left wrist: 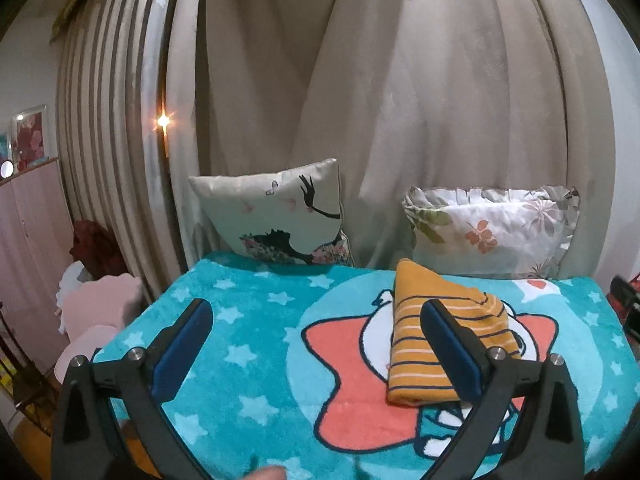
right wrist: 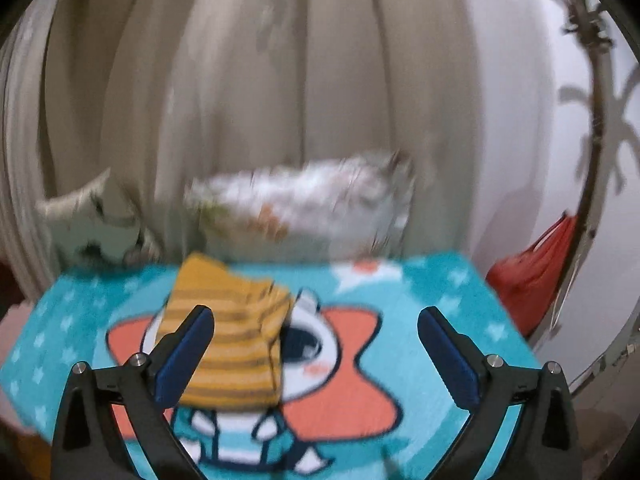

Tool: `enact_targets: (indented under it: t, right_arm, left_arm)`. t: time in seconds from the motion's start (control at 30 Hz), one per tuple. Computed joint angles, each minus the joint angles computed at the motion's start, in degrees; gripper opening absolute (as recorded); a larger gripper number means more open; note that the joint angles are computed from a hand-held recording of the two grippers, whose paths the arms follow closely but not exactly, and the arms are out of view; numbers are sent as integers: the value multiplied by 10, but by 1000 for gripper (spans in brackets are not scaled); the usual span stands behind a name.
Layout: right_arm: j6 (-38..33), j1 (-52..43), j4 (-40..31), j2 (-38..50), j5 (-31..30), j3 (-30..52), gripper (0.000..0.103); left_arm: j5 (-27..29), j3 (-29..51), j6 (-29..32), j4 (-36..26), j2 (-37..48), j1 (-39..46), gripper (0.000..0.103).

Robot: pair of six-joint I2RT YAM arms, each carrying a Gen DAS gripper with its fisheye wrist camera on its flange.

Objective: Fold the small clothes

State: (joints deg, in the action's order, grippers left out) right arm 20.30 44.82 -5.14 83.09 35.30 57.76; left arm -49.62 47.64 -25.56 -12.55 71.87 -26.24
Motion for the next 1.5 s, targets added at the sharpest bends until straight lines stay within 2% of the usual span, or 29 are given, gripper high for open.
enact_targets:
  t: [0.03,0.1,0.23,0.33,0.4,0.47,0.57,0.63,0.73,1.0,1.5]
  right_arm:
    - [-7,1,34,-1,10,-14,103]
    - [-10,1,50,13,19,-17,103]
    - [-28,5,3,67,72,25,103]
    - [-5,-8,7,67,28,17,103]
    - [8,-9,5,73,21,14,103]
    - [14,-15,-27,103,11,40,103]
    - [32,-23,-116,158,-13,98,103]
    - [49,-26,-124,167,-31,98,103]
    - [61,-28,-116,173,-49,87,103]
    - [39,-16,-141,231,-104,131,103]
    - [28,23,-213,334,-121,234,103]
  left_arm:
    - [1,1,4,2,1,0,103]
    - [3,1,15,10,8,0,103]
    - [65,21,1,-32,29,14,103]
    - [103,26,-2,-43,45,21,103]
    - [124,26,-5,-47,53,23,103]
    - [153,28,-8,-50,61,31,103]
    - [205,27,-20,-50,74,45,103]
    - [228,27,-26,-50,85,54,103]
    - [246,29,-34,-56,101,64,103]
    - [285,30,-32,-53,122,87,103]
    - [339,46,-34,-70,175,129,103]
